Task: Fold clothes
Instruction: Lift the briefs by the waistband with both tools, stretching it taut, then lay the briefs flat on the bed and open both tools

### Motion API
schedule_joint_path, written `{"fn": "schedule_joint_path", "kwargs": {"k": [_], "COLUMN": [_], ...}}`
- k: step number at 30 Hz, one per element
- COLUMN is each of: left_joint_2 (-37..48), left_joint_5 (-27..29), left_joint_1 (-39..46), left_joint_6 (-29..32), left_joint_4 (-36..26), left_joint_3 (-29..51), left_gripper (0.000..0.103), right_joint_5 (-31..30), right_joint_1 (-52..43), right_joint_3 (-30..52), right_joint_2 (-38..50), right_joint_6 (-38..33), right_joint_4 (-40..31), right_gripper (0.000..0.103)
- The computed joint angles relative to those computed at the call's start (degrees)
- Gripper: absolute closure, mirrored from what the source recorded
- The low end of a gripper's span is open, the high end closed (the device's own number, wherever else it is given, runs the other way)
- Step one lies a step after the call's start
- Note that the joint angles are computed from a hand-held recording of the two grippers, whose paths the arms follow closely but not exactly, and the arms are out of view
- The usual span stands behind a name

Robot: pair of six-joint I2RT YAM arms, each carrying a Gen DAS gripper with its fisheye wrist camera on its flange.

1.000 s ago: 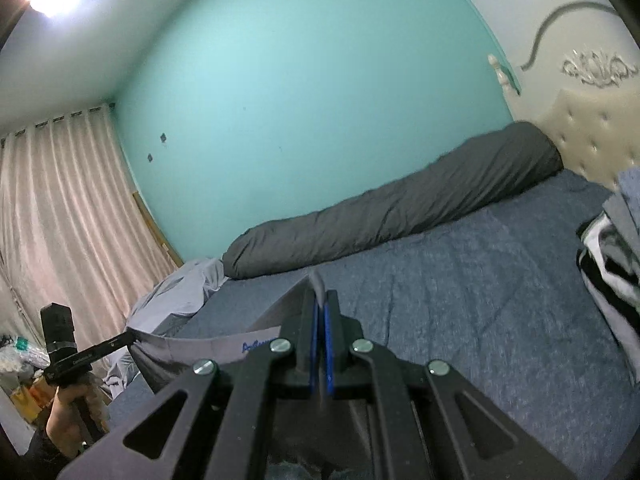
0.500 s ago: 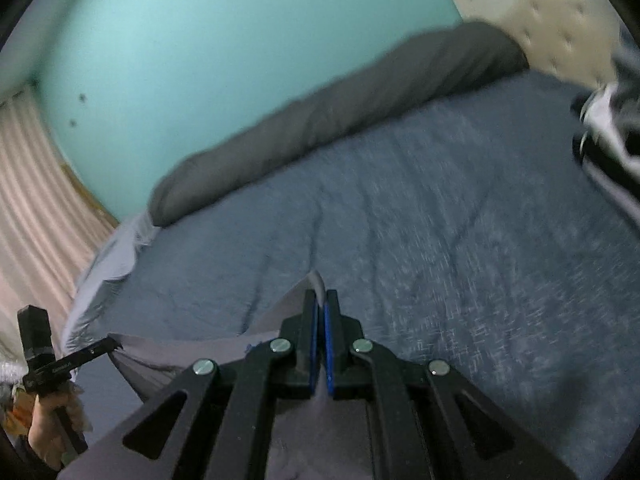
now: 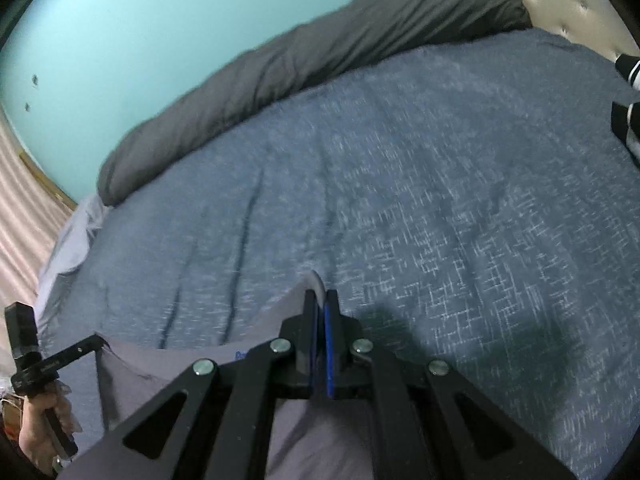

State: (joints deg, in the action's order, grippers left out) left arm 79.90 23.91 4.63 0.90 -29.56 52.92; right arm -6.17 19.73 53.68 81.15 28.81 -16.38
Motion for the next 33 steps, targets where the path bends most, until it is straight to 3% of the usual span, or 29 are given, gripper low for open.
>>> {"fn": "schedule_joint_path", "kwargs": {"k": [6, 10, 13, 14, 22, 29, 33], "left_joint_2": [6.80, 5.36, 2.70, 2.35, -6.27, -13.48, -16.90], "left_joint_5": [3.93, 5.77, 7.45, 8.72, 10.47, 9.49, 8.79], "left_joint_1": [1.50, 3.73, 5.92, 6.82, 13.10, 18.95, 24.39], "left_joint_6": [-0.50, -0.15, 0.52, 1.14, 13.50, 25.73, 32.93], "left_joint_4": [0.58, -0.23, -1.99, -3.11, -15.29, -26.74, -32.37], "left_joint_3": [1.68, 1.69, 1.07, 1.07, -4.81, -9.38, -11.40], "left_gripper": [0.096, 0.093, 0.072, 0.070, 0.070, 0.070, 0.070], "right_joint_5": [-3.53, -6.55, -8.24, -8.86, -13.81, -13.89, -13.15], "right_joint_1": [-1.17, -3.01, -4.75, -5.41, -9.21, -10.58, -8.19], "right_joint_3": [1.92, -0.59, -3.20, -3.98, -9.84, -15.56, -16.60], "right_joint_2": [6.22, 4.91, 0.74, -0.85, -14.54, -29.80, -36.40], "right_joint_6": [0.83, 2.95, 2.45, 2.14, -3.36, -10.55, -10.88], "right_joint_4": [0.06, 2.39, 3.05, 2.75, -10.42, -28.81, -35.92], "right_gripper": [0.100, 0.096, 0.065, 0.065, 0.065, 0.064, 0.064]}}
